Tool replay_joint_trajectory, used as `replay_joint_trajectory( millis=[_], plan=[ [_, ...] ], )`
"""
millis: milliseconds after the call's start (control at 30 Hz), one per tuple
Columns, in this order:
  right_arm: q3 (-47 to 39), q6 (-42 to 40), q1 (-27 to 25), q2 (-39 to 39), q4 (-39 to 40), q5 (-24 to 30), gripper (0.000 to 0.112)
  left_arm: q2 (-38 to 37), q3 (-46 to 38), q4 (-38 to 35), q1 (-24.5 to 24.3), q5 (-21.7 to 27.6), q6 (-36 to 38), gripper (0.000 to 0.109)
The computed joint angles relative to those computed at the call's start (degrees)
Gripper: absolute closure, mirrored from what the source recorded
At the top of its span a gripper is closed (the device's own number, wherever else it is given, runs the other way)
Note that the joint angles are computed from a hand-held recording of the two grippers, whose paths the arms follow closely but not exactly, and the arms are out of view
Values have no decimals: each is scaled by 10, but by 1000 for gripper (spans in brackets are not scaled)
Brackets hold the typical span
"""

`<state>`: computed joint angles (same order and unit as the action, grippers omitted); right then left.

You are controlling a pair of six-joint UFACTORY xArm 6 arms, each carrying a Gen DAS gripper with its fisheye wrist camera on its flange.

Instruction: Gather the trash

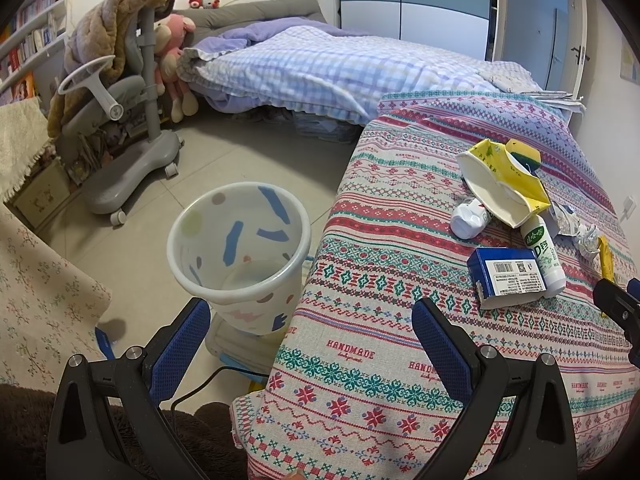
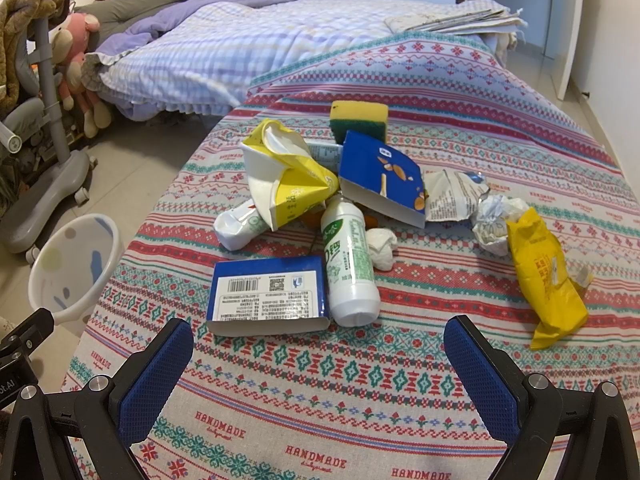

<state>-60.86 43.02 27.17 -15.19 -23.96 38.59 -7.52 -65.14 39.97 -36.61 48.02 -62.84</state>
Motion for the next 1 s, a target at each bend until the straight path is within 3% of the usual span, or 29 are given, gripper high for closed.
replay_joint_trajectory(
  millis=[267,400,500,667,800,1000],
  plan=[
    [-2,-6,-1,-1,10,5,9,4,-10,-1,-3,6,4,7],
    [-14,-19,-5,2,23,19,9,20,-32,-31,2,1,44,7],
    [-30,-59,-21,3,66,30,9,58,-89,-84,7,14,138,7],
    [-90,-99,-68,22,100,95,9,121,-191,-166,15,15,260,7],
    [-147,-139,-120,55,143,145,9,221,-338,-301,29,65,385,7],
    [-187,-173,-197,100,190,181,11,328,-469,-423,48,81,424,14]
  ],
)
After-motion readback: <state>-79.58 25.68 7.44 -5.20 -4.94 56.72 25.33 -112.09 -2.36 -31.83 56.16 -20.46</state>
